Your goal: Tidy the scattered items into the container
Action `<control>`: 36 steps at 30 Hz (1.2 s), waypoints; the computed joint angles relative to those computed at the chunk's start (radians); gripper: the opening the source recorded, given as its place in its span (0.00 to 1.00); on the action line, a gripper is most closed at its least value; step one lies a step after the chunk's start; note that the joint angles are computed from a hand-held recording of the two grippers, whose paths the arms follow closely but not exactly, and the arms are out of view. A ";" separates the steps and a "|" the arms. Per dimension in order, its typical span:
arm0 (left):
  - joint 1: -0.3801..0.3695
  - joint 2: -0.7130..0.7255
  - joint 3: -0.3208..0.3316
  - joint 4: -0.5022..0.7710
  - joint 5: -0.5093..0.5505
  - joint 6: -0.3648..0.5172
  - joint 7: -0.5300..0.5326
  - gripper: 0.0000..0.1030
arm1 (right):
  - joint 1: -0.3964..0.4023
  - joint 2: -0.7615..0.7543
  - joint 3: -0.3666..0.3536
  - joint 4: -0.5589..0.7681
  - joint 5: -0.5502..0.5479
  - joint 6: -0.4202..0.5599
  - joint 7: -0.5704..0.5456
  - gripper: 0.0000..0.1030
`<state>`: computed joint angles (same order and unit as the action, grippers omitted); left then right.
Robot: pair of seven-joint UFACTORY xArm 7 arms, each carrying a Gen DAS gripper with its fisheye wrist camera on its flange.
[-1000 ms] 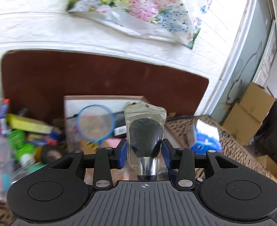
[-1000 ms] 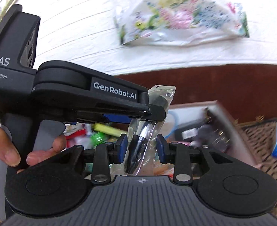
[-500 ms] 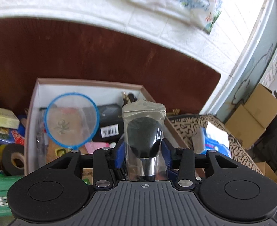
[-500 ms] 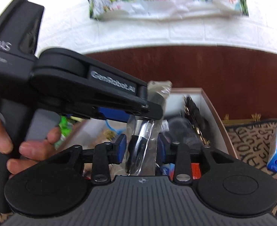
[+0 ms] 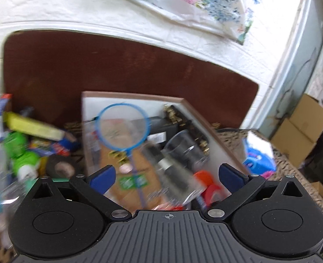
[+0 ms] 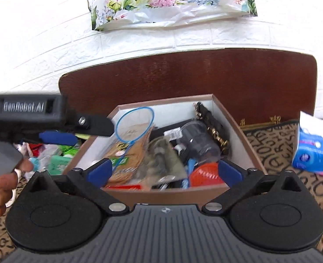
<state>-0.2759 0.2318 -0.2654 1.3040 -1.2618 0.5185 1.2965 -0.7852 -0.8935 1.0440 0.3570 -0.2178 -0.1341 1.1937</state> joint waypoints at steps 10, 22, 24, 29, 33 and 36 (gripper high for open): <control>0.031 -0.229 0.093 -0.244 -0.111 0.002 0.143 1.00 | 0.291 -0.113 -0.114 0.023 -0.051 0.332 0.087 0.99; 0.019 -0.467 0.219 -0.479 -0.172 0.118 0.301 1.00 | 0.483 -0.092 -0.125 0.107 -0.116 0.632 0.222 0.99; 0.021 -0.492 0.235 -0.502 -0.173 0.131 0.334 1.00 | 0.495 -0.074 -0.120 0.127 -0.131 0.669 0.242 1.00; 0.031 -0.544 0.264 -0.537 -0.168 0.134 0.364 1.00 | 0.500 -0.031 -0.109 0.176 -0.176 0.736 0.303 1.00; 0.042 -0.576 0.289 -0.553 -0.169 0.156 0.392 1.00 | 0.504 0.015 -0.100 0.230 -0.223 0.802 0.326 0.99; 0.045 -0.589 0.298 -0.560 -0.184 0.160 0.422 1.00 | 0.515 0.050 -0.094 0.269 -0.263 0.849 0.332 0.99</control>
<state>-0.2311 -0.3575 0.0330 0.7435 -1.4459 0.6788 1.7186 -0.2701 -0.8438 0.9504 0.6256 -0.4808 0.7153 1.5258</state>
